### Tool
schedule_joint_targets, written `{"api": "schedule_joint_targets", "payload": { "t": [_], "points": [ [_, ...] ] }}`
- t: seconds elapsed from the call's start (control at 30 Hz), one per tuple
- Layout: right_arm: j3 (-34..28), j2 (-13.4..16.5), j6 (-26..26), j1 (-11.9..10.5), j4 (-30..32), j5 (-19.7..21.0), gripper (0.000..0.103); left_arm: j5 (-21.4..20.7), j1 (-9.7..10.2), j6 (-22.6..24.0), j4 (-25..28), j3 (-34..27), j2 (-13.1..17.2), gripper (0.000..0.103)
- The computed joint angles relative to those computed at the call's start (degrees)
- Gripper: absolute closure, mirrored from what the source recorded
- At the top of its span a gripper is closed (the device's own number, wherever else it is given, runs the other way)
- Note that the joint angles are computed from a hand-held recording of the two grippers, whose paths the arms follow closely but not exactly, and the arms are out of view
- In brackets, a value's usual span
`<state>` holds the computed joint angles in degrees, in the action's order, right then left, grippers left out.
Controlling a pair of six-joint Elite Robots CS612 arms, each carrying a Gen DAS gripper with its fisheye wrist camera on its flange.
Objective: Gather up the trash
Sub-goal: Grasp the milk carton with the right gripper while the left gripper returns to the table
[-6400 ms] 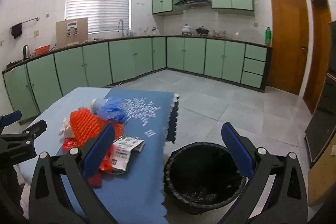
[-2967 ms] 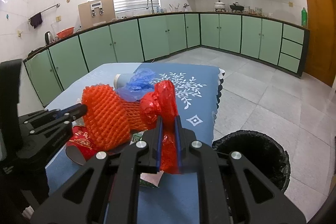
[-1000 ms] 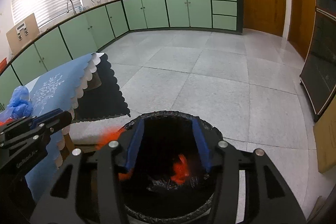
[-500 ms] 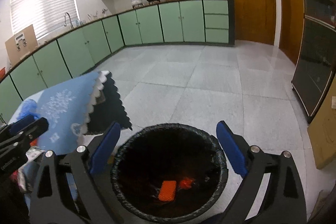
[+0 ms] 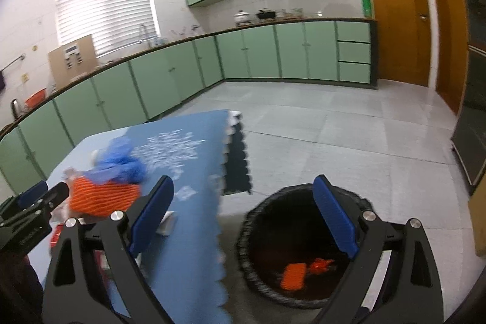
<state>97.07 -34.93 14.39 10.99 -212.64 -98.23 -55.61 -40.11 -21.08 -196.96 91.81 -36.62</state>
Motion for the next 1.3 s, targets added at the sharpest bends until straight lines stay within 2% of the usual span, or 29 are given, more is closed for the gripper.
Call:
{"api": "schedule_joint_targets", "payload": {
  "t": [0.27, 0.4, 0.7, 1.1, 1.27, 1.3],
  "points": [
    [-3.43, 1.62, -2.42, 4.33, 3.57, -1.41, 0.013, 4.02, 0.9, -3.07, -1.01, 4.95, -1.19, 0.041],
    [-4.99, 2.82, -3.2, 5.62, 4.95, -2.77, 0.013, 4.7, 1.39, -4.12, -1.36, 5.87, -1.28, 0.041],
    [-8.27, 4.51, -3.22, 7.03, 9.48, -4.76, 0.013, 4.94, 2.21, -4.29, -1.89, 5.78, -0.43, 0.041],
    [-11.99, 5.39, -2.58, 8.1, 19.41, -8.9, 0.012, 4.23, 3.0, -4.12, -2.08, 5.69, -0.23, 0.041],
    [-12.41, 5.43, -1.49, 7.77, 21.49, -8.02, 0.012, 3.2, 3.19, -4.65, -1.7, 5.69, -0.17, 0.041],
    [-12.4, 5.45, -1.47, 7.71, 21.43, -7.64, 0.017, 3.0, 3.21, -4.64, -1.68, 5.65, -0.16, 0.041]
  ]
}}
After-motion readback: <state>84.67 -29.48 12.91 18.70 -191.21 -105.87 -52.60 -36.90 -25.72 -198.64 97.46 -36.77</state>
